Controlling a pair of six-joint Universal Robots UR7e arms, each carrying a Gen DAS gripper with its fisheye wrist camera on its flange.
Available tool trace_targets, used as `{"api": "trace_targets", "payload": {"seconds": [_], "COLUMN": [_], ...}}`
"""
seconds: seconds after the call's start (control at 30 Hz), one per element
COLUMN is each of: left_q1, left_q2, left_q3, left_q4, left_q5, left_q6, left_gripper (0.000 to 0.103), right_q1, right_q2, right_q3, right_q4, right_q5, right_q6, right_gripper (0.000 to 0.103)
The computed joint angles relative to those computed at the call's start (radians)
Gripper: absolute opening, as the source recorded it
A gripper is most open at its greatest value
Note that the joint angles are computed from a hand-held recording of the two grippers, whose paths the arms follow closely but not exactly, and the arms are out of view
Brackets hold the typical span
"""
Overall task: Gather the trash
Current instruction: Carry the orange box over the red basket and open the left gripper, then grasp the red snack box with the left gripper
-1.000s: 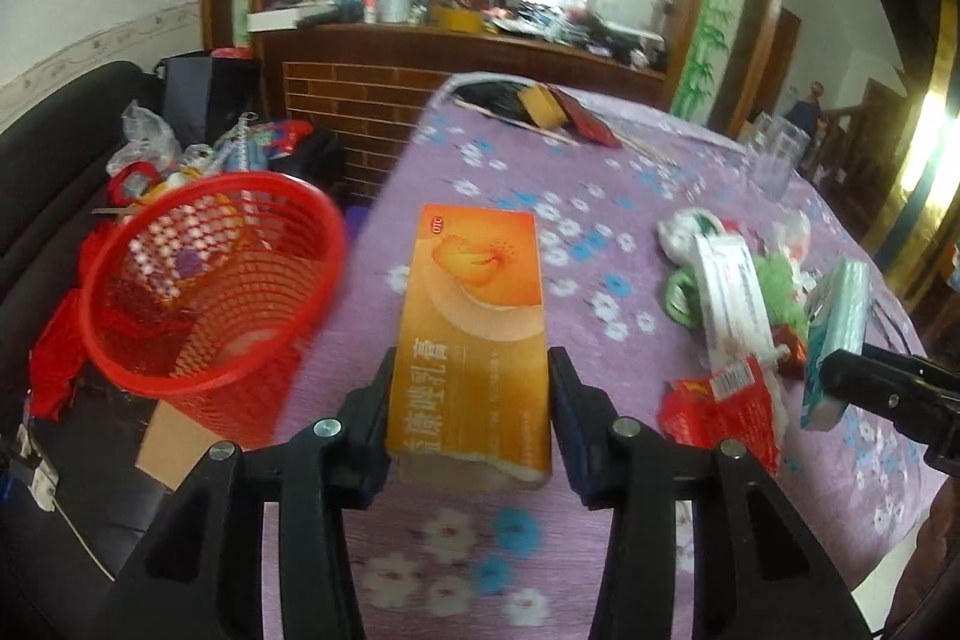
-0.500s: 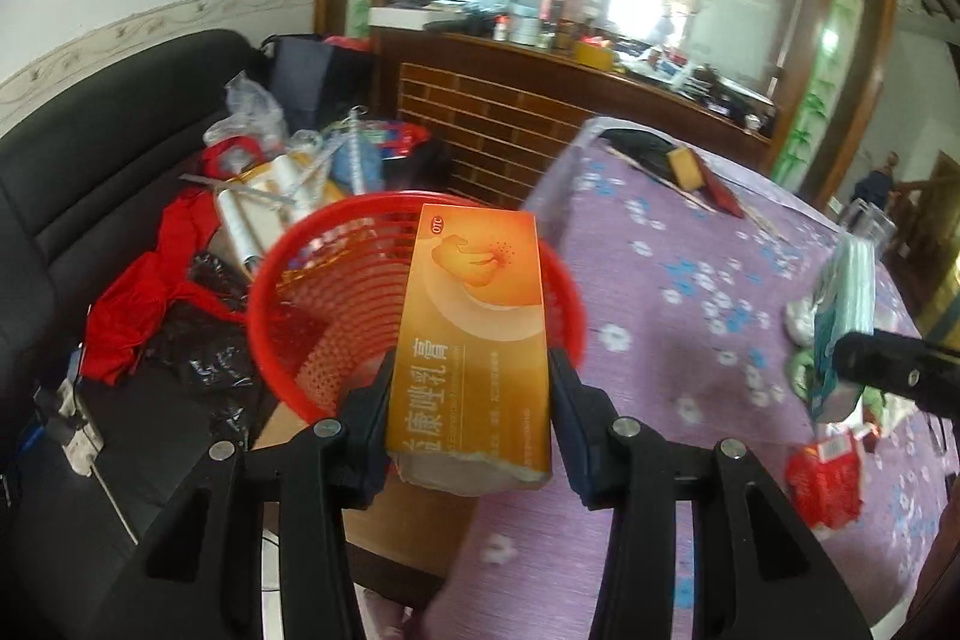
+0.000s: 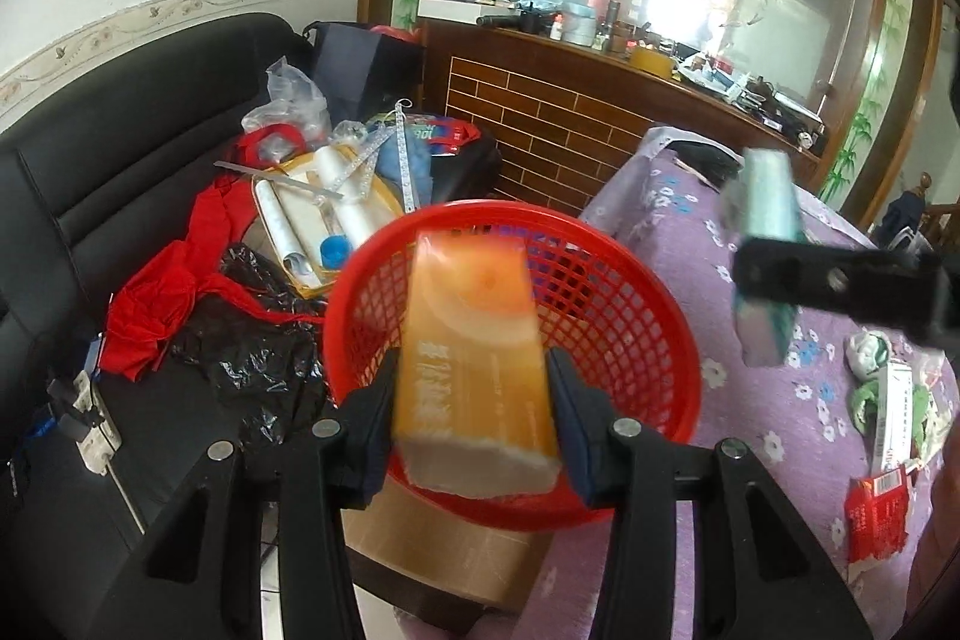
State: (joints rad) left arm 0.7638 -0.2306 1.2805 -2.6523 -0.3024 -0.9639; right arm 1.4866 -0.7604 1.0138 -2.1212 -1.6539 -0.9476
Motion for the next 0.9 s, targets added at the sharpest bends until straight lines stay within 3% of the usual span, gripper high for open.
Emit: {"api": "trace_targets", "payload": {"seconds": [0.03, 0.1, 0.27, 0.43, 0.6, 0.73, 0.9], "left_q1": [0.002, 0.002, -0.018, -0.044, -0.071, -0.083, -0.089], "left_q2": [-0.006, -0.01, 0.01, 0.092, 0.233, 0.335, 0.5], "left_q3": [0.007, 0.017, 0.014, -0.077, -0.29, -0.461, -0.775], "left_q4": [0.003, -0.004, -0.068, -0.181, -0.182, -0.139, 0.05], "left_q5": [-0.001, 0.006, 0.001, -0.048, -0.145, -0.225, -0.361], "left_q6": [-0.011, -0.022, 0.028, 0.202, 0.37, 0.453, 0.503], "left_gripper": [0.06, 0.062, 0.064, 0.068, 0.069, 0.074, 0.081], "right_q1": [0.004, 0.012, -0.002, -0.058, -0.159, -0.256, -0.34], "right_q2": [0.01, 0.028, 0.005, -0.09, -0.184, -0.227, -0.241], "right_q3": [-0.008, -0.027, -0.03, 0.021, 0.042, 0.038, 0.002], "right_q4": [-0.002, -0.017, -0.022, -0.018, -0.051, -0.131, -0.148], "right_q5": [-0.003, -0.008, 0.012, 0.044, 0.119, 0.156, 0.165], "right_q6": [0.001, 0.006, 0.01, -0.024, -0.036, 0.008, 0.066], "right_gripper": [0.06, 0.067, 0.069, 0.069, 0.069, 0.069, 0.069]}}
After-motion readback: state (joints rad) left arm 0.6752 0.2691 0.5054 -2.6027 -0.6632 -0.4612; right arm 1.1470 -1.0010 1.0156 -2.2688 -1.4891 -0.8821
